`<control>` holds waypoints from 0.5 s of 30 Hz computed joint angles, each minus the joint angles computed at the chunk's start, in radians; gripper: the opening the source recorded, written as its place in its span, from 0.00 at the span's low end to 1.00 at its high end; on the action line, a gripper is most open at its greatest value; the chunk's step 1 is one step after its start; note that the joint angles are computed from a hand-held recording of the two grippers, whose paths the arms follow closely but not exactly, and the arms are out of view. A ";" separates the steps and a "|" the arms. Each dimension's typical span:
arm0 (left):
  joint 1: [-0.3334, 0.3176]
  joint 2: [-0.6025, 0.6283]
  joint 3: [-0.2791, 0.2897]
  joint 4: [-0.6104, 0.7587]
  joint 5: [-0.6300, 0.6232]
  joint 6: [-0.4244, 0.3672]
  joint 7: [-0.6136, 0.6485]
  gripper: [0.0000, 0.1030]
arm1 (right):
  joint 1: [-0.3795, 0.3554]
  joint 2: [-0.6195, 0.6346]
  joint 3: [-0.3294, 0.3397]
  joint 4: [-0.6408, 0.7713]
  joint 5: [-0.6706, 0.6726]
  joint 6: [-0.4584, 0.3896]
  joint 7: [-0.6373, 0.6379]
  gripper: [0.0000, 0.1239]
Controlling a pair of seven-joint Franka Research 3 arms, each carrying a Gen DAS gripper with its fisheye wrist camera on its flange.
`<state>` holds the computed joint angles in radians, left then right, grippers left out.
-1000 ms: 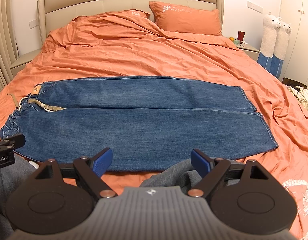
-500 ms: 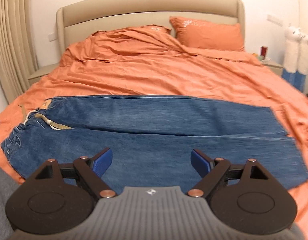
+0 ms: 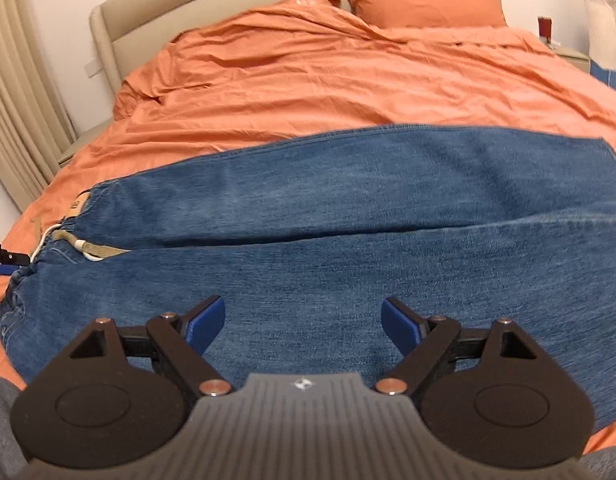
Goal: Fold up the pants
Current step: 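Move the left gripper down to the jeans waistband by the drawstring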
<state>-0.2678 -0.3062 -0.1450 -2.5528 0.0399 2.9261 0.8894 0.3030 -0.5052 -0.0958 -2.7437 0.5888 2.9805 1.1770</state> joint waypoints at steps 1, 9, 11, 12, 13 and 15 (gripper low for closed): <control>-0.072 0.005 0.071 -0.016 -0.084 0.045 0.074 0.67 | -0.020 0.010 0.022 0.003 -0.016 -0.006 0.018 0.66; -0.461 -0.035 0.380 -0.032 -0.547 0.128 0.516 0.59 | -0.087 0.044 0.087 0.011 -0.117 -0.015 0.104 0.66; -0.428 -0.005 0.377 -0.001 -0.521 0.074 0.484 0.79 | -0.087 0.039 0.086 0.005 -0.130 -0.011 0.111 0.66; -0.416 0.020 0.376 0.016 -0.541 0.052 0.481 0.78 | -0.087 0.036 0.086 0.002 -0.137 -0.009 0.113 0.66; -0.439 0.046 0.402 0.039 -0.632 0.030 0.530 0.78 | -0.086 0.033 0.086 0.000 -0.143 -0.008 0.114 0.66; -0.462 0.080 0.421 0.064 -0.732 0.025 0.575 0.73 | -0.087 0.021 0.090 -0.014 -0.154 0.011 0.119 0.66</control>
<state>-0.7293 -0.2261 0.2764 -2.4883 -0.6917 2.9512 1.4643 0.2160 -0.4840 -0.0055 -2.7573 0.4344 2.9914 1.2956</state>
